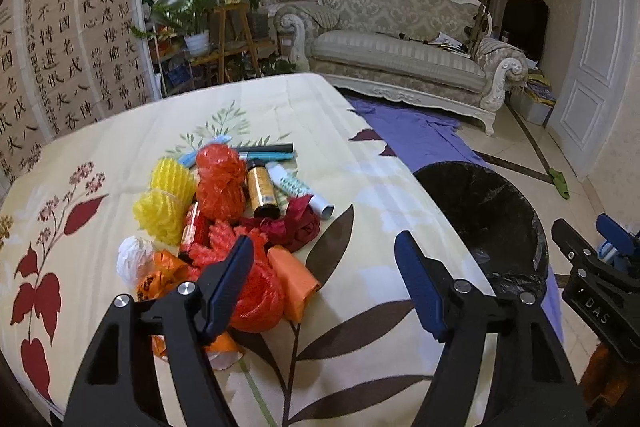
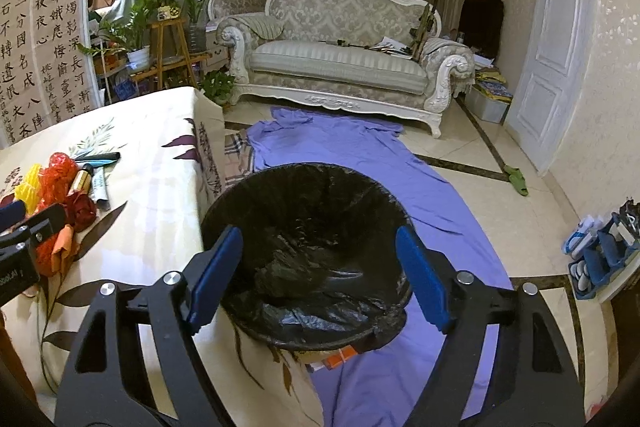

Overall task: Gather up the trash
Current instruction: 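Grasp the orange plastic bag with the left tool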

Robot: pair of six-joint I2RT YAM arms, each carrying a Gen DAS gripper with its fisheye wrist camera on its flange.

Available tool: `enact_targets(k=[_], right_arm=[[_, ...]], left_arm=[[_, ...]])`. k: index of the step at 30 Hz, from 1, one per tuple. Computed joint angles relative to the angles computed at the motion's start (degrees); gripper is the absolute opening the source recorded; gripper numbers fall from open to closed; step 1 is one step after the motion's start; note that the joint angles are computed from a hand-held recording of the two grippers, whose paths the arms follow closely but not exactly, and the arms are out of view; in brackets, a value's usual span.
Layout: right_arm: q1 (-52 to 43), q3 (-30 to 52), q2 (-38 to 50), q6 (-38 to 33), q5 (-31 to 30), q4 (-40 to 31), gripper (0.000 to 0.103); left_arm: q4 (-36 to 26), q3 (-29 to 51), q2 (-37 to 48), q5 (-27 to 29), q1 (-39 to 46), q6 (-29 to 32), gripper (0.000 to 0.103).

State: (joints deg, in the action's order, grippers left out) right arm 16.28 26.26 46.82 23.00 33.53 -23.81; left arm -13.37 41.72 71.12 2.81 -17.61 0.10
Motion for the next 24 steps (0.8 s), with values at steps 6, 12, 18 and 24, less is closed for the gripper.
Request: enact_targets(k=[6, 12, 18, 24], right_arm=[[5.11, 1.41, 1.89, 1.92, 1.43, 0.41, 0.077], [10.43, 4.56, 7.87, 3.46, 1.37, 2.27, 0.077], [14.38, 6.69, 12.22, 4.55, 1.54, 3.15, 0.077], [15.67, 6.95, 13.53, 5.35, 1.32, 3.02, 0.077]], left_arm=[[-1.94, -2.00, -5.58, 1.74, 6.19, 3.01, 0.071], [-3.72, -2.63, -6.46, 4.04, 15.42, 6.71, 0.071], [-4.34, -2.84, -3.02, 5.85, 20.16, 7.01, 0.068], [-3.44, -2.15, 0.20, 7.34, 20.81, 6.83, 0.062]])
